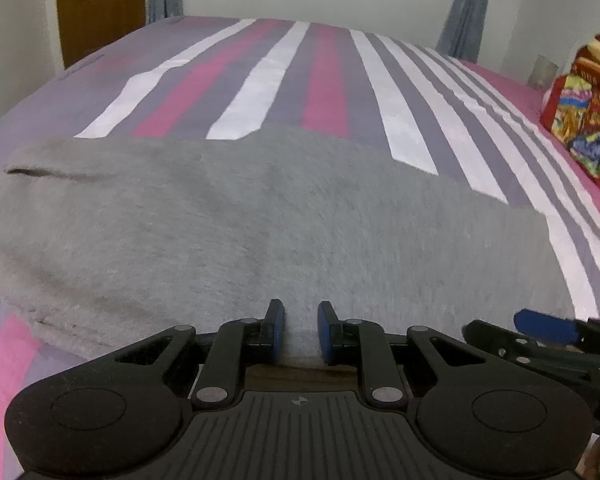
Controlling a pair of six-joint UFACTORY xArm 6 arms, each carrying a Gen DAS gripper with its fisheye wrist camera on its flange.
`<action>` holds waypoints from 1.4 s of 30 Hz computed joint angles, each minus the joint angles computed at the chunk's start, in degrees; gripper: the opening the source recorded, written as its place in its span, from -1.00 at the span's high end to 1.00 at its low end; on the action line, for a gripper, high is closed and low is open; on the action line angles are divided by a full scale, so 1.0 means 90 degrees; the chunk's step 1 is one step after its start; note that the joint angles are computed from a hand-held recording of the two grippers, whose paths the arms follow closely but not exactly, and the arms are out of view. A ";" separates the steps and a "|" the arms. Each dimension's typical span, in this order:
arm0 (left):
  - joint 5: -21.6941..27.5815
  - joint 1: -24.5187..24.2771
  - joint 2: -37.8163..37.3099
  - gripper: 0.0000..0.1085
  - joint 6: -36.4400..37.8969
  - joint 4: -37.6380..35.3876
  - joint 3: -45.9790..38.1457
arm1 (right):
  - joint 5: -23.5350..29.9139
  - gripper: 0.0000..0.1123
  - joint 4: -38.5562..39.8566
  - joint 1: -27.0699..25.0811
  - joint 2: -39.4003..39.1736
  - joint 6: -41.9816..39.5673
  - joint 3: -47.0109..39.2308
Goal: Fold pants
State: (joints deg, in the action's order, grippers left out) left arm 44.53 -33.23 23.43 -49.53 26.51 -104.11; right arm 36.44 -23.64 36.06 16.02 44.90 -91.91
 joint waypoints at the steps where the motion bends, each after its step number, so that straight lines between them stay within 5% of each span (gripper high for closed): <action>1: 0.0032 -0.0005 -0.0025 0.64 -0.0085 0.0071 0.0017 | -0.0079 -0.09 0.0003 -0.0003 -0.0034 0.0065 0.0048; 13: -0.0304 0.0305 -0.0736 0.64 -0.0713 -0.0007 0.1028 | -0.0225 -0.17 0.0056 0.0094 -0.0013 0.0017 0.0003; 22: -0.1020 0.1086 -0.2066 0.64 -0.1621 -0.0420 0.2802 | -0.0281 -0.20 0.0079 0.0100 -0.0018 0.0064 0.0073; 31: -0.2526 0.2064 -0.2886 0.64 -0.2174 -0.1709 0.4472 | -0.0317 -0.23 0.0003 0.0112 -0.0016 0.0080 0.0132; 38: -0.3513 0.2363 -0.2770 0.64 -0.1650 -0.3385 0.4942 | -0.0290 -0.27 -0.0021 0.0123 0.0027 0.0064 0.0102; 42: -0.3410 0.2471 -0.2895 0.59 -0.2469 -0.2543 0.5086 | -0.0295 -0.31 0.0035 0.0110 0.0037 0.0000 0.0094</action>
State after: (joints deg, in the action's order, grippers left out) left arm 13.84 -10.99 -2.62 -71.75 3.63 -58.34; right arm 33.78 -23.32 37.05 16.35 44.90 -91.06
